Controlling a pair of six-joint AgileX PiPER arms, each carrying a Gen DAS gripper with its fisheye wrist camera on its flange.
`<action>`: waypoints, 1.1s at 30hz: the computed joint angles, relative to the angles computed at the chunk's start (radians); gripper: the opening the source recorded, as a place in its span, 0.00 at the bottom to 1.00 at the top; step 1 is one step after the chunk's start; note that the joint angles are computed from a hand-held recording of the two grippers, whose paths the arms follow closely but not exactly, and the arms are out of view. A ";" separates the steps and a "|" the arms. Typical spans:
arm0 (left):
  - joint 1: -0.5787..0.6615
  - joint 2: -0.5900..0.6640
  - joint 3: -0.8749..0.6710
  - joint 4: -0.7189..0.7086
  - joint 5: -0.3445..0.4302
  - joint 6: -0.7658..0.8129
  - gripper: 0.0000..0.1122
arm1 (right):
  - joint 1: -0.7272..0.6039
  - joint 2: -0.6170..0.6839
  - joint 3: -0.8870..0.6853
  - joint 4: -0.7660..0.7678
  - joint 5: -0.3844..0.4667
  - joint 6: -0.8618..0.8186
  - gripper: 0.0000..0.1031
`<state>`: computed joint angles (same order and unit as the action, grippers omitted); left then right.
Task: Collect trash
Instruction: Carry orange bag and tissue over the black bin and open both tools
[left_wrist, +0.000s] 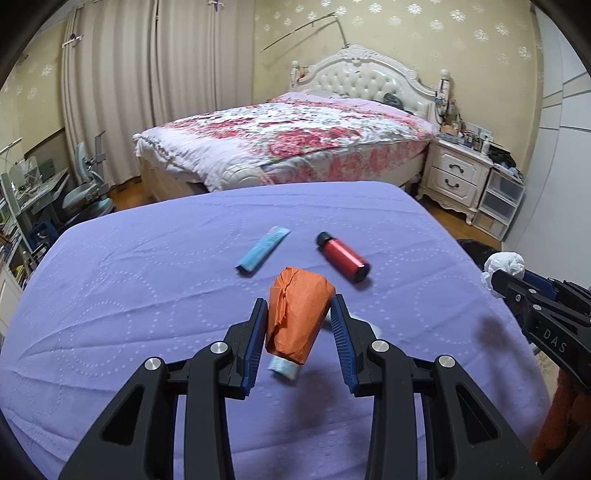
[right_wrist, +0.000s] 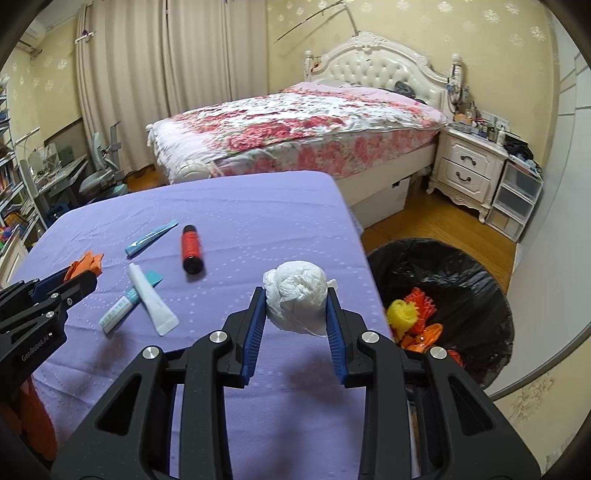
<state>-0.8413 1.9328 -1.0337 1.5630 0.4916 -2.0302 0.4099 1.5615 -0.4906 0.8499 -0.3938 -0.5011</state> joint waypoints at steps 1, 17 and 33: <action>-0.008 0.010 -0.023 -0.015 -0.002 0.022 0.32 | -0.014 -0.011 0.010 -0.010 -0.003 0.008 0.30; -0.097 0.228 -0.435 -0.187 -0.036 0.337 0.32 | -0.396 -0.104 0.080 -0.319 0.014 0.177 0.30; -0.112 0.574 -1.053 -0.747 0.032 1.018 0.32 | -0.593 0.063 -0.018 -0.643 -0.010 0.429 0.30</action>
